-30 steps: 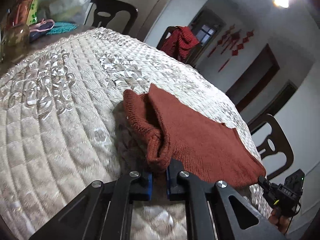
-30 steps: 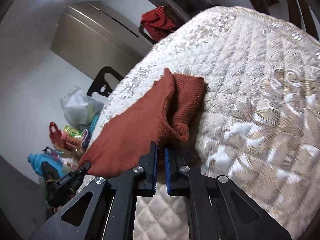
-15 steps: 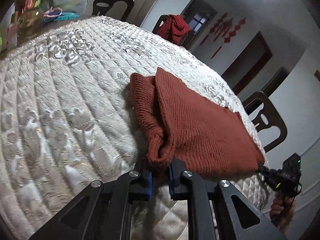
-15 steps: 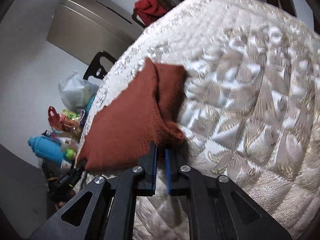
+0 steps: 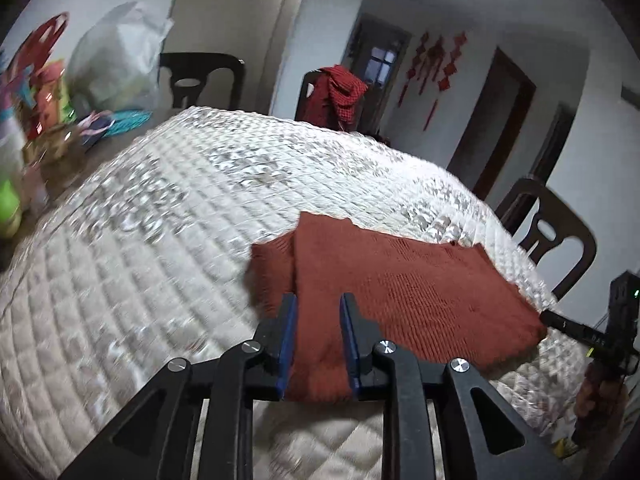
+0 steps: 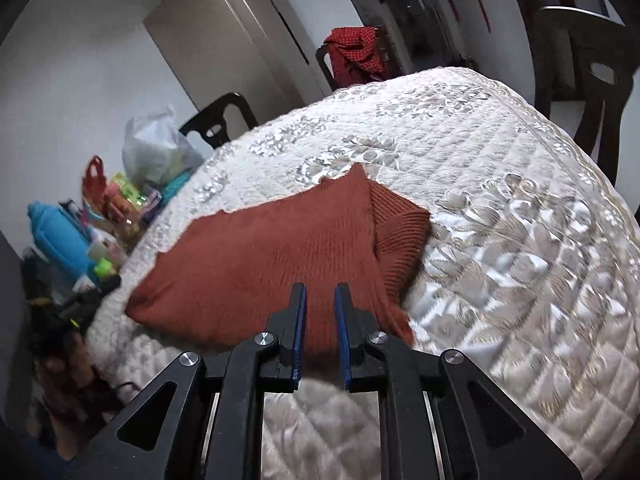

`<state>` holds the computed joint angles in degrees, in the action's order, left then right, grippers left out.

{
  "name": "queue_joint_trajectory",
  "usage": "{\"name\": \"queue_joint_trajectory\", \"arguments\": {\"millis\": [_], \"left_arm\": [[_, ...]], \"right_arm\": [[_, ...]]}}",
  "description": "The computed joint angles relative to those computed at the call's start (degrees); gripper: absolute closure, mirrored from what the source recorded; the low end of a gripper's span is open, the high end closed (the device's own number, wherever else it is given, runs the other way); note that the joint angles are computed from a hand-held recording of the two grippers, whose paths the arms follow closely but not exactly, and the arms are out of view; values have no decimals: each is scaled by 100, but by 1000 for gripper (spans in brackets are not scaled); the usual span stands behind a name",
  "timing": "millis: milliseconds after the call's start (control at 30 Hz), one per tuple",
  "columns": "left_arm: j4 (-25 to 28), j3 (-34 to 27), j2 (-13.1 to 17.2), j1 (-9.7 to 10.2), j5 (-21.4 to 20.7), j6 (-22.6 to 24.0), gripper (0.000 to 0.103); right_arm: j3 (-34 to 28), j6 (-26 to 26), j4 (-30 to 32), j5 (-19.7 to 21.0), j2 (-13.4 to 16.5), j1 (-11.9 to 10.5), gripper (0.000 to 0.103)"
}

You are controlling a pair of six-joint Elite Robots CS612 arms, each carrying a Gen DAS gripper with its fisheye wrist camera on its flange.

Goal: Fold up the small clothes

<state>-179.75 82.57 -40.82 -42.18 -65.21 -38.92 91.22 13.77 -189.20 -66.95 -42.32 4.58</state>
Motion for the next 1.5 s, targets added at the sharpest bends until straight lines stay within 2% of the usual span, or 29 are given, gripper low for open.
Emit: {"name": "queue_joint_trajectory", "arguments": {"millis": [100,200,267,367,600,733,1033,1167,1267,1400,1500], "left_arm": [[178,-283,176,11,-198,273,79],[753,-552,342,15,-241,276,79],[631,-541,402,-28,-72,362,79],[587,-494,385,-30,-89,367,78],[608,-521,404,-75,85,372,78],[636,-539,410,-84,134,376,78],[705,-569,421,-111,273,414,78],[767,-584,414,-116,303,437,77],[828,-590,367,-125,377,538,74],[248,-508,334,-142,802,831,65],[759,-585,328,-28,692,486,64]], "right_arm": [[-105,-27,-21,-182,93,26,89],[-186,-208,369,-425,151,43,89],[-122,-223,201,-312,159,0,89],[-55,-351,156,-345,127,0,89],[-85,-778,42,-902,160,155,89],[-79,-849,-52,-1068,179,195,89],[-70,-734,-31,-910,172,153,89],[-104,-689,267,-868,106,135,89],[-125,-886,333,-1047,33,236,88],[-263,-1294,244,-801,25,390,88],[-544,-1625,550,-612,133,516,88]]}}
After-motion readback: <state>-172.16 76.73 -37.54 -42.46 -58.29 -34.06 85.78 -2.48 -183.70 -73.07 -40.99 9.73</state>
